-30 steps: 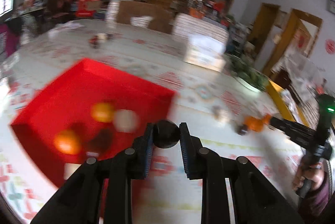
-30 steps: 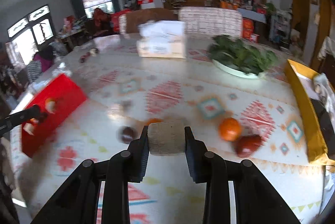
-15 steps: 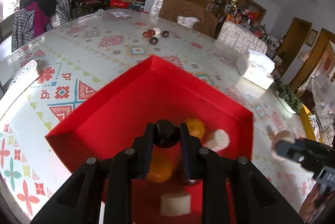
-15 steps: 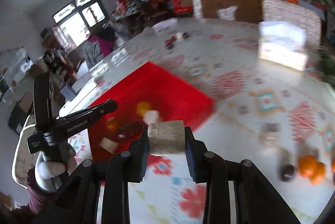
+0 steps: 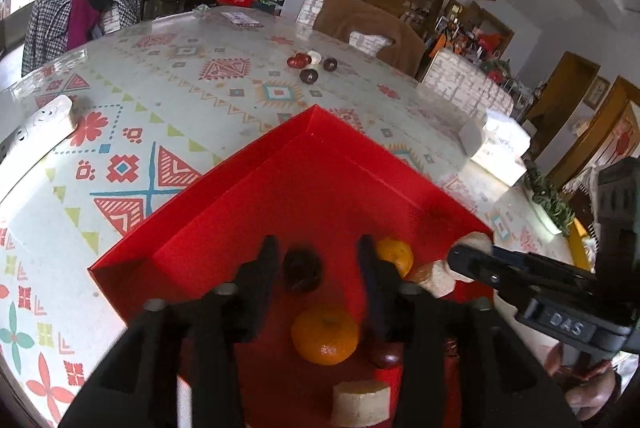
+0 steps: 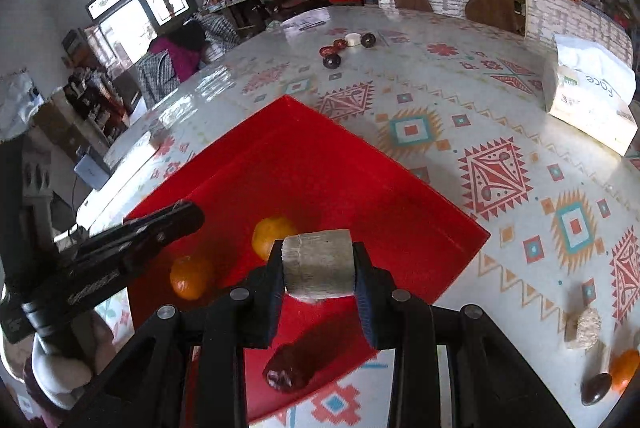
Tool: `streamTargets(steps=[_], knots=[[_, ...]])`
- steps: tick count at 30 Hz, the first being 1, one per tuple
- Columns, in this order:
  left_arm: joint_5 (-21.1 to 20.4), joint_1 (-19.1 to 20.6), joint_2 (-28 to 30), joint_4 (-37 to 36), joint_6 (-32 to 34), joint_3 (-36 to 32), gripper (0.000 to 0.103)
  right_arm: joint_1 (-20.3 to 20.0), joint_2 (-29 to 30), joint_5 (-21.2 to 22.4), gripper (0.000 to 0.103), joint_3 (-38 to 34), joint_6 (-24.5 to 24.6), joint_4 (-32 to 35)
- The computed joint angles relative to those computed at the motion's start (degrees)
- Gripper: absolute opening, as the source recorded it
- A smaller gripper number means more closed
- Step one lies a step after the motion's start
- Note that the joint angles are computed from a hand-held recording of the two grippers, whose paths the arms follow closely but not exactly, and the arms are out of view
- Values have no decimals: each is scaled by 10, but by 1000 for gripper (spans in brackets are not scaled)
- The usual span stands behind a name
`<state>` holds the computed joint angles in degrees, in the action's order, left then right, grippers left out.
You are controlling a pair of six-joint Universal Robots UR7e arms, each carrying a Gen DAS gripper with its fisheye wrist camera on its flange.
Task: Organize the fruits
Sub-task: 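Open the left tool to drop the plum while the right tool drops the slice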
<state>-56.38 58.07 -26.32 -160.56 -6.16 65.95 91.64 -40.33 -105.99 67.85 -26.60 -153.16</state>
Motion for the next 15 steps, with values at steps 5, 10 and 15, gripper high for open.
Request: streamTargets(steps=[5,10,15], knots=[[-18,-4,-18,-25,-8,28,49,-1,-3,7,44,-1,7,-3],[-25,-16,-30,-51,-4,50,59,-2,-27,21,46,22,11,-25],[-27,-29,-31,-60,5,58,60,-5,-57,22,50,55,6,-66]])
